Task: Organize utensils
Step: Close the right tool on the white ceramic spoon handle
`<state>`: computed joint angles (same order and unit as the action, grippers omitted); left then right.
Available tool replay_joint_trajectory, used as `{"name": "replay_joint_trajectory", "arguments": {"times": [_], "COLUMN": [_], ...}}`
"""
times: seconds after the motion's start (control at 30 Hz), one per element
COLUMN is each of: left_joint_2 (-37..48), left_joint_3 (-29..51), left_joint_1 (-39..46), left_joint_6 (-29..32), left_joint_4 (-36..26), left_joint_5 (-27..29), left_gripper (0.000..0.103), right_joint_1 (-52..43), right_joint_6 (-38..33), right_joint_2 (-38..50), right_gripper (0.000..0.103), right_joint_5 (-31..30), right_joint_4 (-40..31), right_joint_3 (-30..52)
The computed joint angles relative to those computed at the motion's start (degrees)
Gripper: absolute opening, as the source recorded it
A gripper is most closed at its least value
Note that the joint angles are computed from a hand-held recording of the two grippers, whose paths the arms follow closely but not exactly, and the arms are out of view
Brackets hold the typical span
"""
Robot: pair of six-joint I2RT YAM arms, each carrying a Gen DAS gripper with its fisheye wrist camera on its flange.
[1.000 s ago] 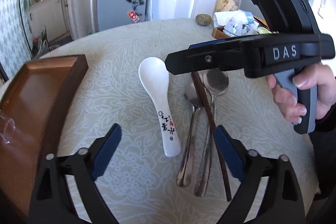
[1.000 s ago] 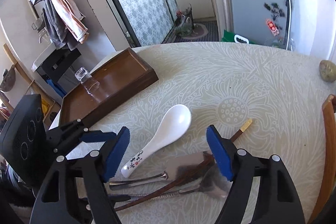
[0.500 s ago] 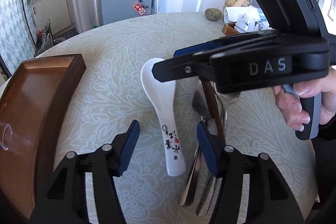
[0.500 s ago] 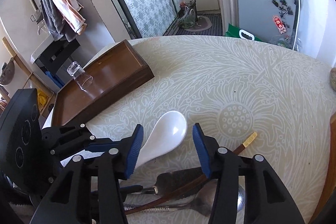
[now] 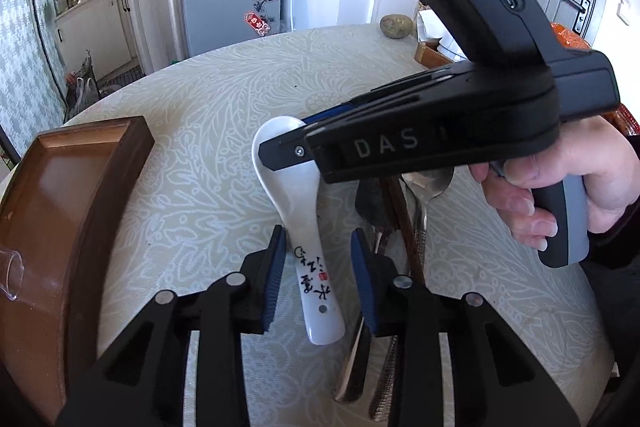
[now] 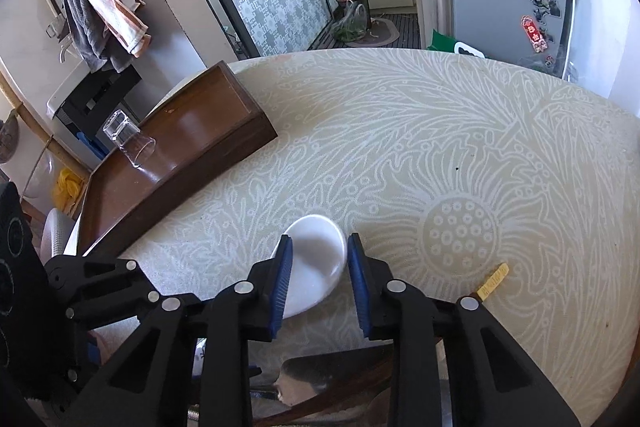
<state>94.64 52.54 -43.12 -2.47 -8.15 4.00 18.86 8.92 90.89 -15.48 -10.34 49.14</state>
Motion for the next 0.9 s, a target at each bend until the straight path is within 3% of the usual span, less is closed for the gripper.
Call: {"name": "replay_joint_trajectory", "arguments": {"times": [0.1,0.23,0.43,0.9], "left_joint_2": [0.12,-0.21,-0.60,-2.09], "left_joint_3": [0.12,-0.22,-0.49,-0.63], "left_joint_1": [-0.01,0.00,0.56,0.60], "left_joint_6": [0.05,-0.01,0.34,0.54], "left_joint_4": [-0.01,0.03,0.28,0.55], "left_joint_5": [-0.14,-0.45,0.58,-1.01], "left_gripper": [0.035,0.027,0.026,0.021], "right_joint_1": [-0.01,-0.36,-1.38,-0.61], "right_joint_6": [0.32,1.48,2.50,2.32], "right_joint_2": [-0.46,-1.04,-3.41,-6.17], "right_gripper": [0.010,0.008,0.007,0.007], "right_joint_5": [-0.05,-0.93,-3.15,-1.70], "right_joint_4": [0.55,1.33,1.64,1.02], "right_joint_3": [-0.46,-1.11,-2.03,-2.19]}}
